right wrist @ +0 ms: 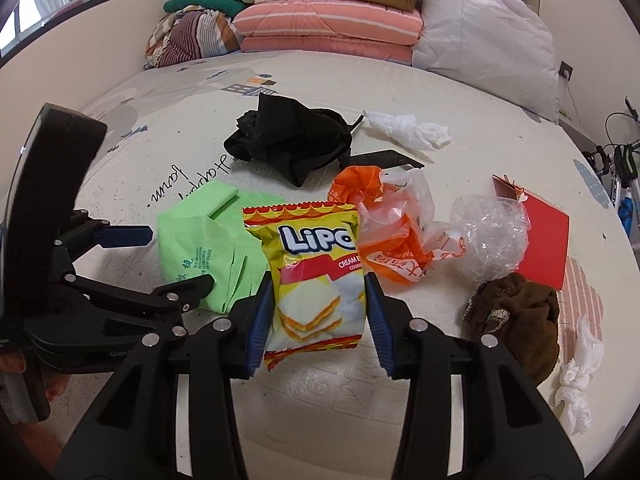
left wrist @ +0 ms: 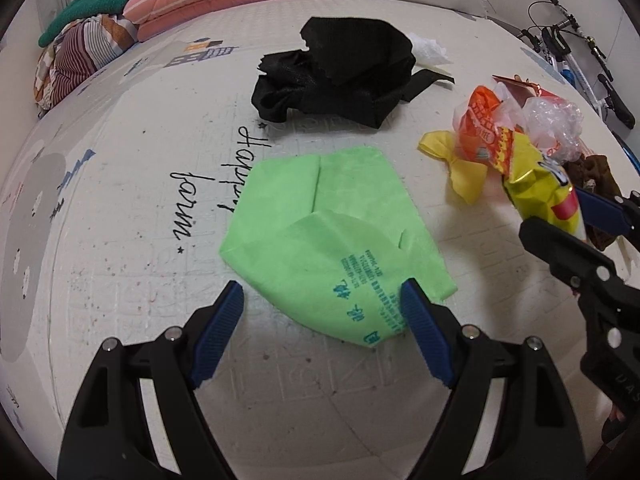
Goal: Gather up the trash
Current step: 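Grasp the green bag with the left gripper while the right holds the chips bag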
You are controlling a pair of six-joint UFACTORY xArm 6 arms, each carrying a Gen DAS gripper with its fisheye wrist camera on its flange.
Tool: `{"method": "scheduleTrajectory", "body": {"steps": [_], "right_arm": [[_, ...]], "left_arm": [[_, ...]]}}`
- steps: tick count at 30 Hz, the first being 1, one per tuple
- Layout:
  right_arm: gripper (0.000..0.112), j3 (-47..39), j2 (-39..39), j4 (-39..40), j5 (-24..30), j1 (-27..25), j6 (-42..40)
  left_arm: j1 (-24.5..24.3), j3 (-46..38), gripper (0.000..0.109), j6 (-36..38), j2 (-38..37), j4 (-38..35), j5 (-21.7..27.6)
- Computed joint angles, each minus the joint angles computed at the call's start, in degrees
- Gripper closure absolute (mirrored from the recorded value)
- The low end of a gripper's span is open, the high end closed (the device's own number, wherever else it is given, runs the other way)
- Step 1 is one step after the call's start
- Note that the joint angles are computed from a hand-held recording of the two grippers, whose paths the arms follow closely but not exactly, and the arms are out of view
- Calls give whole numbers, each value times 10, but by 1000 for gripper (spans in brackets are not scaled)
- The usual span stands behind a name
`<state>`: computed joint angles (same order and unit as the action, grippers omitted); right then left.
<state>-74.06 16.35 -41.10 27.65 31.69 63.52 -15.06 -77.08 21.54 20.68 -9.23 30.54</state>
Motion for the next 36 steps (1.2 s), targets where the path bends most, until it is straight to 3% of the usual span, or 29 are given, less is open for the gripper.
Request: {"method": "scheduleTrajectory", "body": {"steps": [3,6,11,12,14,18,24,36], "right_arm": [[70,1,1,7,-5,-1,-5],[70,0,1,11,-5,-1,-6],[70,2,-4,8,-4,1,-3],[70,2,-6,8,-4,1,-3],[70,4,-10,5,-3,3,-1],[70,9,-23,-6,-1,5,8],[70,26,-58,-26,6,8,25],[70,114,-203,-77,44,35,75]], "left_arm": [[-3,15,28,4,-1,2,-27],[-3,20,36,17,-6,-13,-27],[-17,44,95,55,-28,-13,-31],[-22,52,99,53,-34,4,-36],[-28,68,101,52,-44,21,-48],[-26,66,103,78,-52,-19,-25],[-28,93,103,93,-99,-39,-42],[-60,188,103,53,-259,-33,-40]]}}
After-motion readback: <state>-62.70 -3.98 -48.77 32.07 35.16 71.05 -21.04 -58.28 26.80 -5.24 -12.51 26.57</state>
